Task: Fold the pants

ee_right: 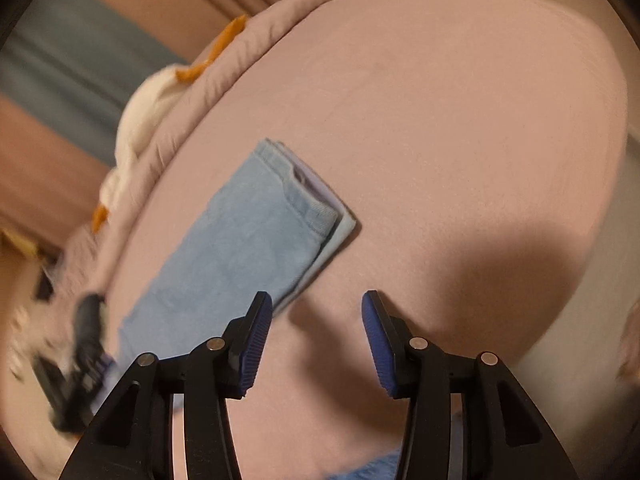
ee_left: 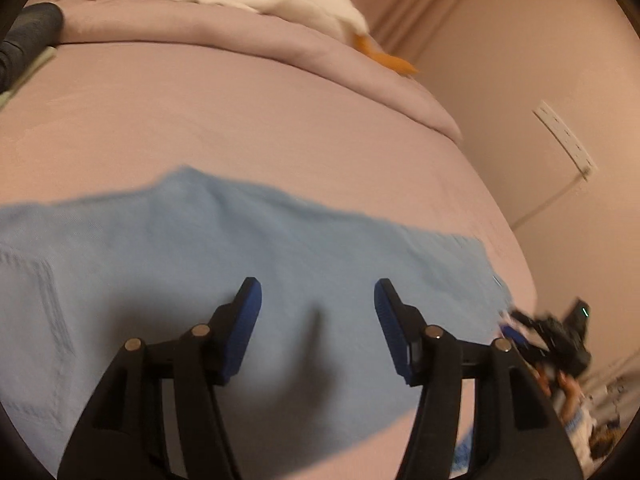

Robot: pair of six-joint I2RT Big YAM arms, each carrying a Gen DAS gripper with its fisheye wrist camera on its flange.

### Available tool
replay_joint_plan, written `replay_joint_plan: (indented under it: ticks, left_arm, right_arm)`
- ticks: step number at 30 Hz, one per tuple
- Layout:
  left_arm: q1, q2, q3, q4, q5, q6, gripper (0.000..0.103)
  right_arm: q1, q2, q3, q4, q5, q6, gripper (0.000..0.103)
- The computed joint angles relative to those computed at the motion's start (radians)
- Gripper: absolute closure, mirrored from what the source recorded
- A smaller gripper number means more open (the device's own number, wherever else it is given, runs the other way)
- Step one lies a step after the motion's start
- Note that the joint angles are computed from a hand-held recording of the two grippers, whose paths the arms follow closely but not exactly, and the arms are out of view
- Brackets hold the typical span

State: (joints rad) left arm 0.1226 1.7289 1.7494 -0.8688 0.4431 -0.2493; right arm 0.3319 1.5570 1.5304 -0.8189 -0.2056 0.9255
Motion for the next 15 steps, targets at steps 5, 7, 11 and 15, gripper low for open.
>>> replay_joint_plan:
  ticks: [5,7,11,15]
  left_arm:
    - [-0.036,0.020,0.010,-0.050,0.016,0.019,0.044]
    - [-0.038,0.032,0.012,-0.070,0.050,-0.002,0.044]
    - [-0.037,0.033,-0.003,-0.102,0.068,-0.046,0.045]
    - [-0.028,0.034,0.007,-0.099,0.139,-0.128,0.022]
  right_arm:
    - [-0.025,0.015,-0.054,0.181,-0.045,0.134,0.056]
    - [-0.024,0.019,-0.071,0.240,-0.022,0.163,0.057]
    - [-0.002,0.020,-0.057,0.232,0.073,0.129,0.084]
    - [0.043,0.010,0.006,0.180,0.187,-0.051,0.086]
